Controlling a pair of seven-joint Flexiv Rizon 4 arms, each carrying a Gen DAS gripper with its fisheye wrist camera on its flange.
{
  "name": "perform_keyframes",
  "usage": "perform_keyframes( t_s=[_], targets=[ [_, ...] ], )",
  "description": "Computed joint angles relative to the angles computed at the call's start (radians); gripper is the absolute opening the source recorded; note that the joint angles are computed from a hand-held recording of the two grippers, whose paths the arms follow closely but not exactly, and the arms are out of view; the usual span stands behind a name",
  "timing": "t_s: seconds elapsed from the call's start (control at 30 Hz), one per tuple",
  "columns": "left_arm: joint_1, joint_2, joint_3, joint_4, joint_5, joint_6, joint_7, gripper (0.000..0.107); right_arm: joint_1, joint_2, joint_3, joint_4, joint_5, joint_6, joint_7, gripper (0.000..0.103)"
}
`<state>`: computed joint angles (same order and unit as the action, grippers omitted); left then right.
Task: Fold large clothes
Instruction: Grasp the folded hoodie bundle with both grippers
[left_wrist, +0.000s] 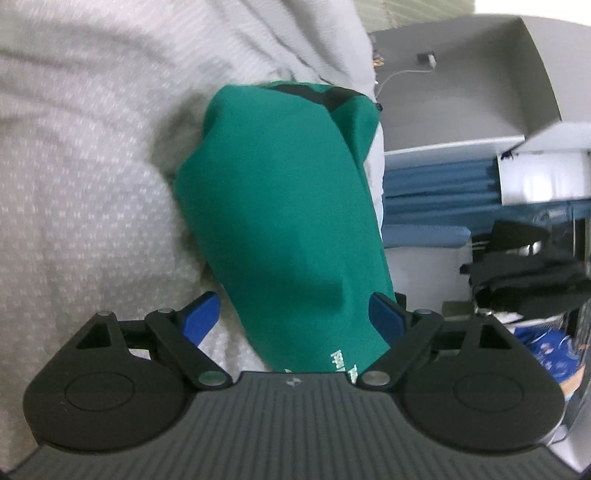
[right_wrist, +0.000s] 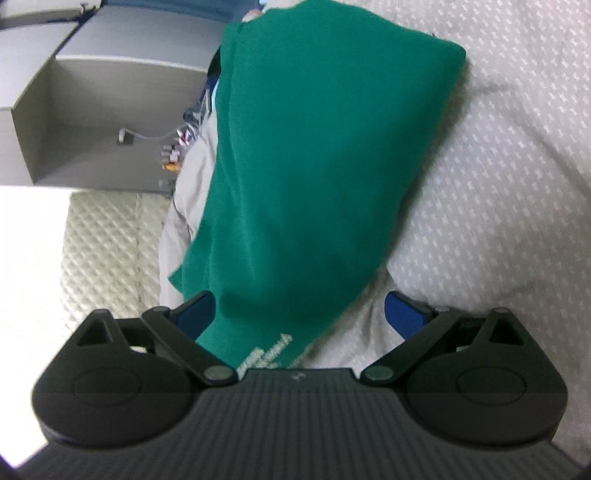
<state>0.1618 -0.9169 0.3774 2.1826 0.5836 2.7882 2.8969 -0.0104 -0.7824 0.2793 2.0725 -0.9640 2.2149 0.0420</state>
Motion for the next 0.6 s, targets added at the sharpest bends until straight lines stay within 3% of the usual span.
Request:
perform_keyframes(
  t_s=[0.13,0.3,0.4,0.47,0.6],
  targets=[
    [0.013,-0.07,-0.027,-0.035,-0.062,0.076,-0.04,0.091,0.059,-0.018,-0.023,-0.018,0.125,0.038,-0.062,0.102],
    [0.003,-0.112,-0.024,-0.082,-0.111,0.099,-0.089,0.087,0.098,-0.036,-0.031,-0.047,0.222,0.034,-0.102,0.1],
    [-0.023,-0.071,0.01,-0.104,-0.06,-0.024,-0.067,0.069,0.132,-0.023,-0.049,-0.057,0.275,-0.014,-0.147,0.078],
    [-0.035,-0.065,0.015,-0.1,-0.081,-0.033,-0.043,0.061,0.132,-0.02,-0.043,-0.067,0.286,-0.047,-0.18,0.073],
    [-0.077,-0.024,0.045,-0.067,-0.122,-0.057,0.044,0.037,0.143,0.005,-0.039,-0.055,0.327,-0.063,-0.266,0.043]
  ],
)
